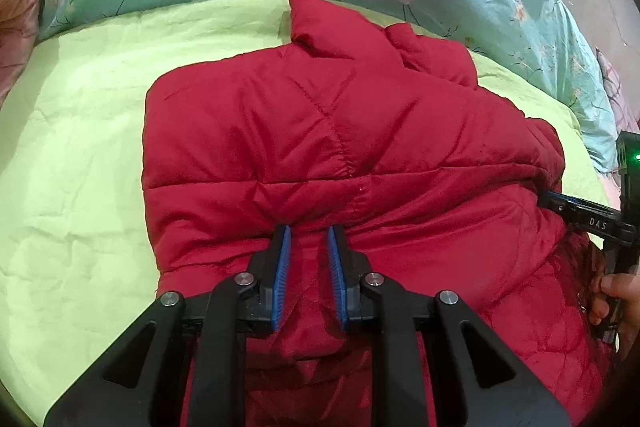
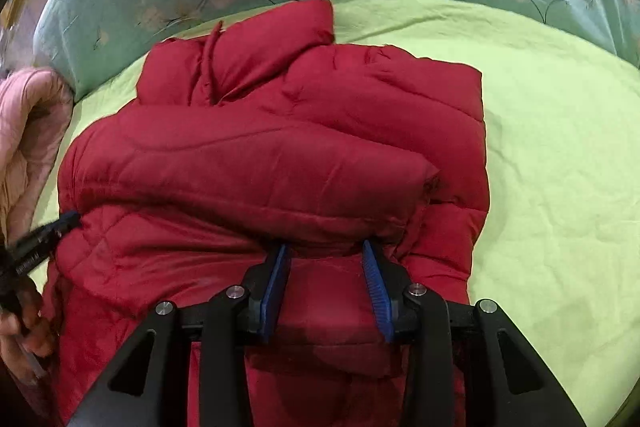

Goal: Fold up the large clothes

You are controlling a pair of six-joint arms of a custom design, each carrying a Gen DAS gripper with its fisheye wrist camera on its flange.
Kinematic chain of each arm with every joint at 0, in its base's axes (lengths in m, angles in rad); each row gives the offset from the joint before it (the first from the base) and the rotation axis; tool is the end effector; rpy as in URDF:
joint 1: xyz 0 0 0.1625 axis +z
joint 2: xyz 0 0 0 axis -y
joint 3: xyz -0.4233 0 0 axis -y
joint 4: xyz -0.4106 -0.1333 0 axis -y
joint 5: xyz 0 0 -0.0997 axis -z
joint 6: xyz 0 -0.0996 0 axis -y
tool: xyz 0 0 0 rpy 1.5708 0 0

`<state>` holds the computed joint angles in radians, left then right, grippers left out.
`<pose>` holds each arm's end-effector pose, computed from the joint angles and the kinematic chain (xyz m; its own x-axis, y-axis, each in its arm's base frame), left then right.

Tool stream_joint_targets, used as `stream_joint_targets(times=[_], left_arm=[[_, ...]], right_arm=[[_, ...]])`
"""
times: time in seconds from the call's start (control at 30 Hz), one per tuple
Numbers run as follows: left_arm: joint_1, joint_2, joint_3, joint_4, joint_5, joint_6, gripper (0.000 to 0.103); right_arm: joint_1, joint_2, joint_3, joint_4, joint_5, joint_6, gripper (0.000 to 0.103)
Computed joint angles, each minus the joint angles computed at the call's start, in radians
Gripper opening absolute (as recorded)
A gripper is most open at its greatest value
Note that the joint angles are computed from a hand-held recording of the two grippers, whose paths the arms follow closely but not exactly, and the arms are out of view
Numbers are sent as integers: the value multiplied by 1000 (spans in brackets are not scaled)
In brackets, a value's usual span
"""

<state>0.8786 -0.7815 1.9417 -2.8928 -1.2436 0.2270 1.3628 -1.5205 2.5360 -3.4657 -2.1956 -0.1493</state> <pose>-0.2416 -0.5505 0.0072 -0.6007 0.7210 -0.3453 0.7852 0.6133 -0.0856 -0.0017 -0.3712 0.2617 -0.7123 0.5088 0.4834 0.0260 0.7074 -0.7063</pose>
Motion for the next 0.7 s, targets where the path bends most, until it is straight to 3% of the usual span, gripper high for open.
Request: stream_joint_targets(times=[0.17, 0.33, 0.43, 0.5, 0.57, 0.6, 0.7], left_arm=[[-36, -34, 39, -32, 40, 4, 18], [-70, -64, 47, -23, -68, 24, 18], [-116, -26, 21, 36, -8, 21, 18], [-119, 13, -2, 52, 41, -2, 18], [-92, 29, -30, 95, 14, -24, 18], [-76, 34, -46, 121, -5, -34, 18], [-58, 52, -64, 136, -26, -37, 18]], right_arm=[[9, -29, 10, 17, -1, 25, 38], [152, -27, 21, -63, -69, 45, 43], [199, 28, -26, -11, -38, 49, 41], [200, 95, -67, 22, -82, 41, 41], [171, 144, -86, 0, -136, 38, 38], [153, 146, -81, -27, -134, 28, 37], [75, 101, -46, -47, -60, 49, 20]])
